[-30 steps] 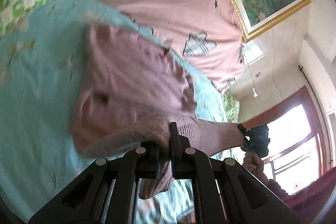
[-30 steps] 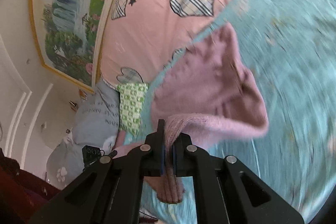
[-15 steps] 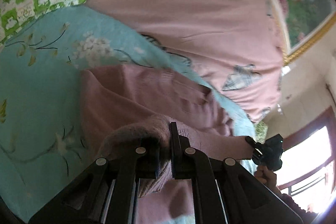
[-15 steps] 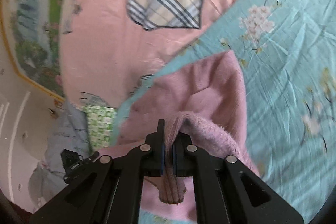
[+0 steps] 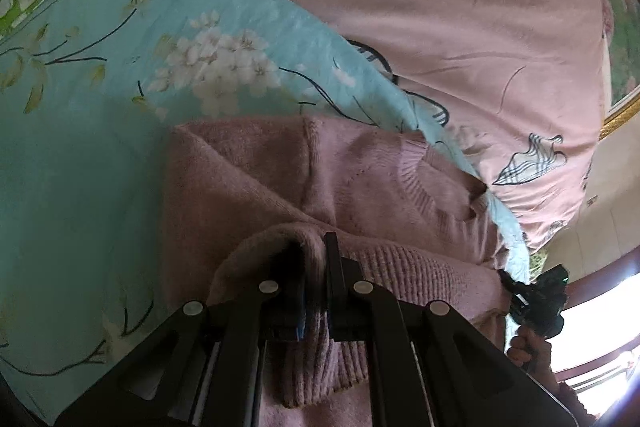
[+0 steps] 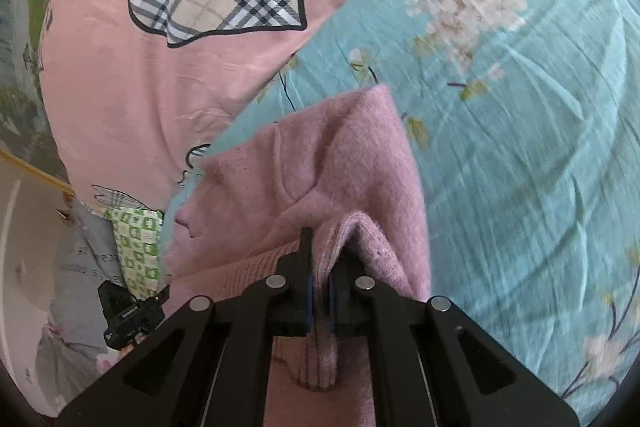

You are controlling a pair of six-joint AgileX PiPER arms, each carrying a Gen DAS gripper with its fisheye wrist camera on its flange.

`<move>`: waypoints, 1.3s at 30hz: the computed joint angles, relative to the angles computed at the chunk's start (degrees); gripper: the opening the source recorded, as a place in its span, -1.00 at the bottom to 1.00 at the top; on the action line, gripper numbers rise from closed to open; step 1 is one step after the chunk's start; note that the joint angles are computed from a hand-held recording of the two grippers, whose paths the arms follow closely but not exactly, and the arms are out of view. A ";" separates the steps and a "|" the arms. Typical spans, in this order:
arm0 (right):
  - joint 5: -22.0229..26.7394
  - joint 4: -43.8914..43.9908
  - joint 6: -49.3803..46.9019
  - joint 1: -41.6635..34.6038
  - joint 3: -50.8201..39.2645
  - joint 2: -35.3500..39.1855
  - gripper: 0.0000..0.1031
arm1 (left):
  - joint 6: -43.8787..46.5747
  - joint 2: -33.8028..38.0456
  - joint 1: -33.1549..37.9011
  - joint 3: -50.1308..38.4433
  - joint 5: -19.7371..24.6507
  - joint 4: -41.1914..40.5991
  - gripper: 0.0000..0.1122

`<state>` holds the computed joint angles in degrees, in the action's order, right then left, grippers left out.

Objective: Fold small clothes
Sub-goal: 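Lift the hem toward the collar with the right tool while the left tool grips the hem, then lay the hem over the collar and open both tools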

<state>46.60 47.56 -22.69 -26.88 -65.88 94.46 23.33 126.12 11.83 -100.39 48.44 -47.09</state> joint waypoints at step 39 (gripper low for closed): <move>-10.13 -19.26 15.47 14.43 -17.17 7.99 -0.23 | -17.24 6.43 -9.35 -24.84 4.85 24.49 -0.44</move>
<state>36.47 28.30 -7.23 -12.45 -83.04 102.45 6.09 132.55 2.48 -125.23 53.28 -22.60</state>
